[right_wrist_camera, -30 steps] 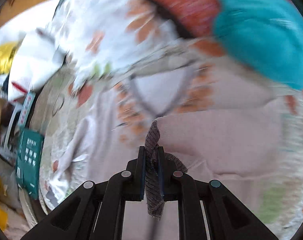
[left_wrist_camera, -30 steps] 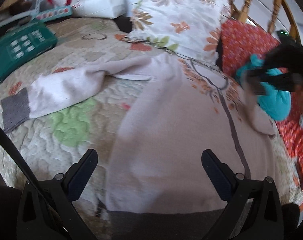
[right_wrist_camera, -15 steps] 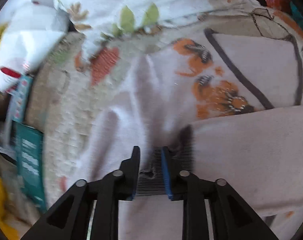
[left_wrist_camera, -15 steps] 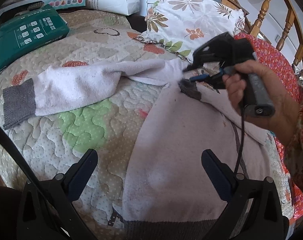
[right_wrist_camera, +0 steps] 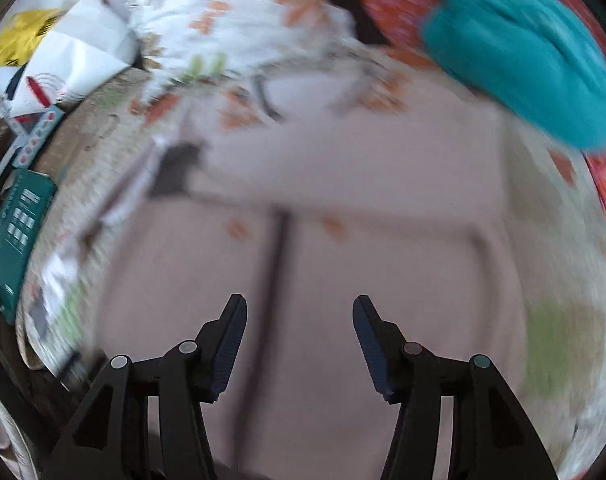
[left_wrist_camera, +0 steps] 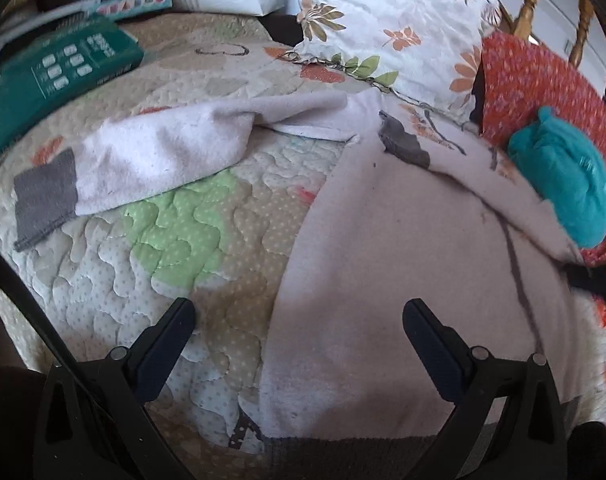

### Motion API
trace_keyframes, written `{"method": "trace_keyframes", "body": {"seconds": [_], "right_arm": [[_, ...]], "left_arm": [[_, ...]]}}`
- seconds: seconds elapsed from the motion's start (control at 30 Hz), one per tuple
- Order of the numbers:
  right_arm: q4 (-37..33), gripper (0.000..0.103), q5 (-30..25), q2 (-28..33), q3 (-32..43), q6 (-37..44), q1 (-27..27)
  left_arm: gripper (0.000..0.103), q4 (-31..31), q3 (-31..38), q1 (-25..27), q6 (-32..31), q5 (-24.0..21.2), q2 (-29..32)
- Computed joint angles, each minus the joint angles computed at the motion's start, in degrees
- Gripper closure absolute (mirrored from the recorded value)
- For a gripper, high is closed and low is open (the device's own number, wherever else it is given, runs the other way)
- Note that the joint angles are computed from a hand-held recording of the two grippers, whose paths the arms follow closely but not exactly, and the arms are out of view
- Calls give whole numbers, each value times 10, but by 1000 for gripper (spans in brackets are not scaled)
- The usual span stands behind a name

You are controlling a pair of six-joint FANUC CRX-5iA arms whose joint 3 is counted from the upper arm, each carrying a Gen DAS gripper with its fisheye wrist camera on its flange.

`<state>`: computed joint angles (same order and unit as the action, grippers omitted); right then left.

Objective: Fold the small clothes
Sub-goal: 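Move the left gripper to the grey cuff of the other sleeve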

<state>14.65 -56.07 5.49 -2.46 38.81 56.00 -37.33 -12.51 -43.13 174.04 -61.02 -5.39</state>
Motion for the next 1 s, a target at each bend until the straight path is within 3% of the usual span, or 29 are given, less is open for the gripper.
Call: {"method": "trace_keyframes", "body": {"seconds": [0.13, 0.2, 0.3, 0.33, 0.47, 0.6, 0.67, 0.8, 0.87, 0.93, 1.0], "right_arm": [[-13, 43, 18, -55, -92, -29, -9], [7, 43, 65, -95, -153, -49, -5], [25, 40, 84, -111, -177, -58, 3], [29, 34, 92, -113, -183, -60, 5], [76, 12, 141, -119, -217, -91, 18], [176, 0, 124, -99, -239, -133, 54], [233, 0, 113, -92, -254, -182, 69], [308, 0, 150, -102, -295, -269, 61], [354, 0, 162, -103, -313, -310, 58], [366, 0, 158, -100, -314, -324, 59], [370, 0, 156, -99, -314, -328, 60]], "left_arm": [[0, -10, 44, -16, -13, -64, 47], [0, -19, 61, -25, -14, -88, 67], [0, -30, 66, -31, -3, -96, 74], [0, -33, 66, -33, -2, -97, 75], [0, -32, 62, -32, -11, -91, 70], [0, -25, 57, -27, -23, -82, 65], [0, -20, 55, -24, -28, -78, 62], [2, -6, 48, -8, -38, -59, 48], [12, 15, 27, 11, -33, -32, 13], [12, 18, 3, 20, -11, -15, -31], [12, -1, -11, 20, 27, -28, -70]]}}
